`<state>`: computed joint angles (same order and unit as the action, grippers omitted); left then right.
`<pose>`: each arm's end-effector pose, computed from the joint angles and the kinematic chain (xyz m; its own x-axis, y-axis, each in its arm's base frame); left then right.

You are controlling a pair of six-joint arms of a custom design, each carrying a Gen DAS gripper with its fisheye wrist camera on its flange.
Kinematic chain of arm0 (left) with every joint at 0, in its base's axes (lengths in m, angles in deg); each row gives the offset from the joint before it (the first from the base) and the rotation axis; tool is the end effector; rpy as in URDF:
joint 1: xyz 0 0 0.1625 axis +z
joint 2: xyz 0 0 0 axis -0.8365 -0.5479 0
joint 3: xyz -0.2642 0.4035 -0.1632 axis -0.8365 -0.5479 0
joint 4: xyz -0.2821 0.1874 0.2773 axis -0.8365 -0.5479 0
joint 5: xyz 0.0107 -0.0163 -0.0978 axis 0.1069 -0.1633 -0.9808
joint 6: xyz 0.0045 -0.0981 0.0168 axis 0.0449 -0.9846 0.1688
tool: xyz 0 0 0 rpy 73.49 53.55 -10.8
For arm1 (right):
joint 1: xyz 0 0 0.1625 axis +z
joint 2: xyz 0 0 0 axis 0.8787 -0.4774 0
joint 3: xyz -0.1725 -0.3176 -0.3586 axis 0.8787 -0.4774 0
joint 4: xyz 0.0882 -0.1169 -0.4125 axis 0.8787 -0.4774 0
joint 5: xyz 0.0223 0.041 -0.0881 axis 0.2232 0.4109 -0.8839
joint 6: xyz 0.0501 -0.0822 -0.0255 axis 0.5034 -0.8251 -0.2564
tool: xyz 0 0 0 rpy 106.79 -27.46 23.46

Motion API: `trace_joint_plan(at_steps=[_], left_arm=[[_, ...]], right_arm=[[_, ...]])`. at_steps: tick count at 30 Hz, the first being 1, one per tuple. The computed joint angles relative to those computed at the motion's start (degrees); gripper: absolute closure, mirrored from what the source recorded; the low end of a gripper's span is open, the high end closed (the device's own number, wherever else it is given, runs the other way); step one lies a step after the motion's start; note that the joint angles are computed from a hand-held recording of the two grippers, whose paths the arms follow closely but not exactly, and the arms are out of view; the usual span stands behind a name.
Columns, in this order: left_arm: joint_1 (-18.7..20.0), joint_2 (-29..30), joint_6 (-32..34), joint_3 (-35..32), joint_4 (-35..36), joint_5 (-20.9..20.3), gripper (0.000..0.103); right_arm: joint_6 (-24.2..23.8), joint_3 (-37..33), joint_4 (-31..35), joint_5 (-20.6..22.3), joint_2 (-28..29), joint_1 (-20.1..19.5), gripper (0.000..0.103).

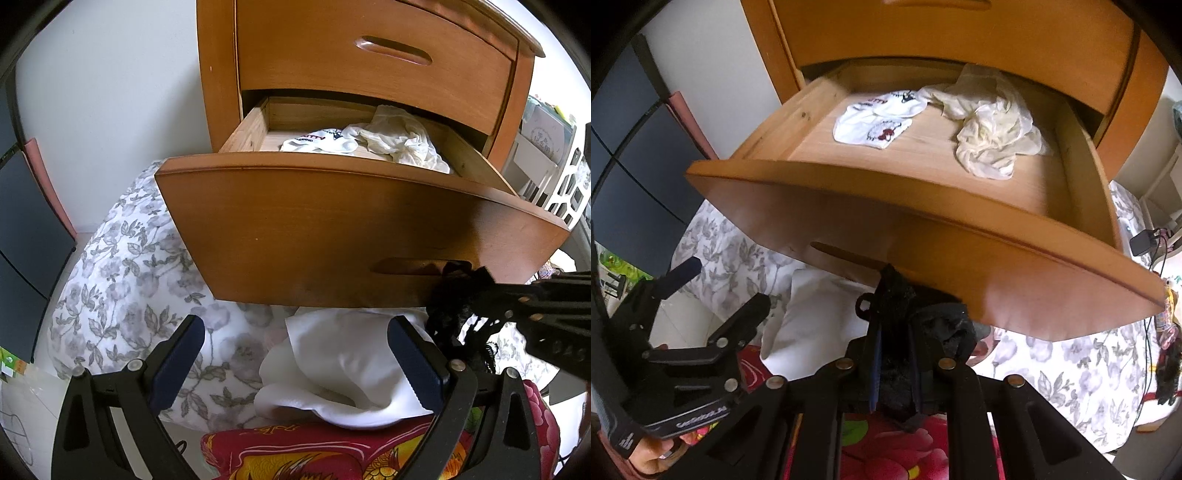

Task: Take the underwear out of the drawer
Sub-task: 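Lower the held black garment onto the bedspread beside the white shirt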

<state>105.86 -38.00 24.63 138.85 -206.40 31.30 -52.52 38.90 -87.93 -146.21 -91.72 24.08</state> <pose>-0.3554 -0.7471 -0.0672 -0.7099 -0.2267 -0.6668 0.2935 0.7655 -0.5726 0.0293 -0.8451 0.2877 -0.6607 -0.5324 0.5292 -0.6245 0.7810 0.0061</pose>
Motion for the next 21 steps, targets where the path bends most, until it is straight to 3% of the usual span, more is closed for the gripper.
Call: trace_joint_plan(at_steps=[17,20,21], left_arm=[[0.30,-0.26,-0.71,0.19,0.03,-0.91,0.004],[0.29,-0.25,-0.72,0.21,0.00,-0.88,0.004],[0.29,-0.24,-0.74,0.19,0.03,-0.84,0.004]], right_arm=[[-0.19,0.72,-1.49,-1.91,2.05,-0.01,0.088],[0.22,0.34,-1.07,-1.70,1.57,0.18,0.072],[0.16,0.45,-1.30,-1.42,1.28,0.23,0.063]])
